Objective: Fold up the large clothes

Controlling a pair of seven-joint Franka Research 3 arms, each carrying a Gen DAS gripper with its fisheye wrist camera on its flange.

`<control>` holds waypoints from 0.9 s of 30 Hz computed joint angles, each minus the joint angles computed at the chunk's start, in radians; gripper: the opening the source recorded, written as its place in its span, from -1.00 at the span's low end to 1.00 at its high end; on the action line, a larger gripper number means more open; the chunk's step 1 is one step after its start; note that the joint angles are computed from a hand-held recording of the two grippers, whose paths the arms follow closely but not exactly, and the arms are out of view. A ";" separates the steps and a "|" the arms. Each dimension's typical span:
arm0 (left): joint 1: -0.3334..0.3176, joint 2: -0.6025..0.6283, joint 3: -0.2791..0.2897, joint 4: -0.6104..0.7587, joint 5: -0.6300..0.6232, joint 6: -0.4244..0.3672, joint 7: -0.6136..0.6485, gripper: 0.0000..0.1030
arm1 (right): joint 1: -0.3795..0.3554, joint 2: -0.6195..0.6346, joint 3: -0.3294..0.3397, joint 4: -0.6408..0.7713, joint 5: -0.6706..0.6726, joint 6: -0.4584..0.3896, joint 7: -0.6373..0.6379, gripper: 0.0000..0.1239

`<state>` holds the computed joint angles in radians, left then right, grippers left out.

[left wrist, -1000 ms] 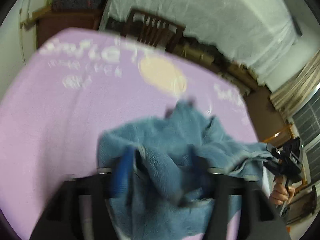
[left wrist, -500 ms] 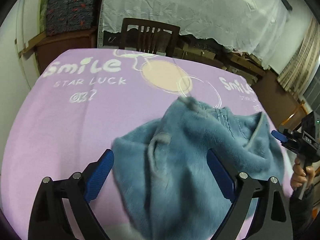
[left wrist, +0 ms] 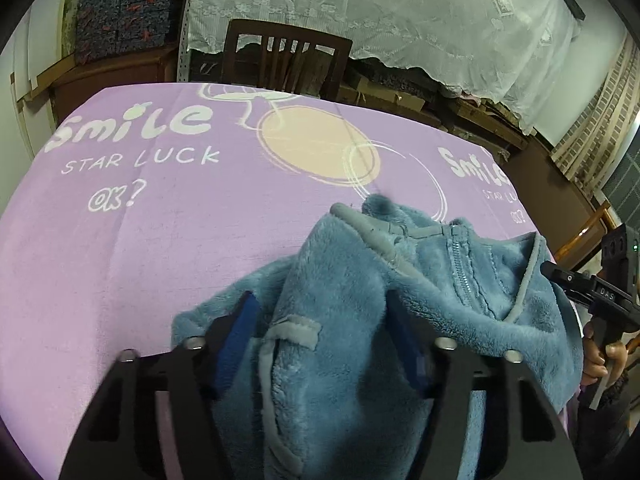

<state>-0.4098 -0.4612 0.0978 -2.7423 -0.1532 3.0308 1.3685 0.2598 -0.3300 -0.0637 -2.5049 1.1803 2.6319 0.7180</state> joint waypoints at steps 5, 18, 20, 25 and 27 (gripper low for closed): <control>0.019 0.026 -0.015 0.004 0.003 0.019 -0.028 -0.46 | 0.001 0.039 0.007 0.019 0.009 0.035 0.003 -0.27; 0.251 0.047 -0.209 0.023 0.178 0.007 -0.284 -0.60 | -0.011 0.113 0.031 0.062 0.091 0.097 0.069 -0.84; 0.296 0.043 -0.247 0.023 0.232 -0.002 -0.332 -0.38 | -0.022 0.140 0.018 0.075 0.082 0.051 0.090 -0.83; 0.242 0.038 -0.170 0.007 0.237 -0.003 -0.363 -0.03 | -0.029 0.135 0.040 0.063 0.044 0.092 0.100 -0.68; 0.218 0.014 -0.140 -0.005 0.217 -0.008 -0.360 0.05 | -0.028 0.119 0.042 0.051 0.043 0.124 0.101 -0.44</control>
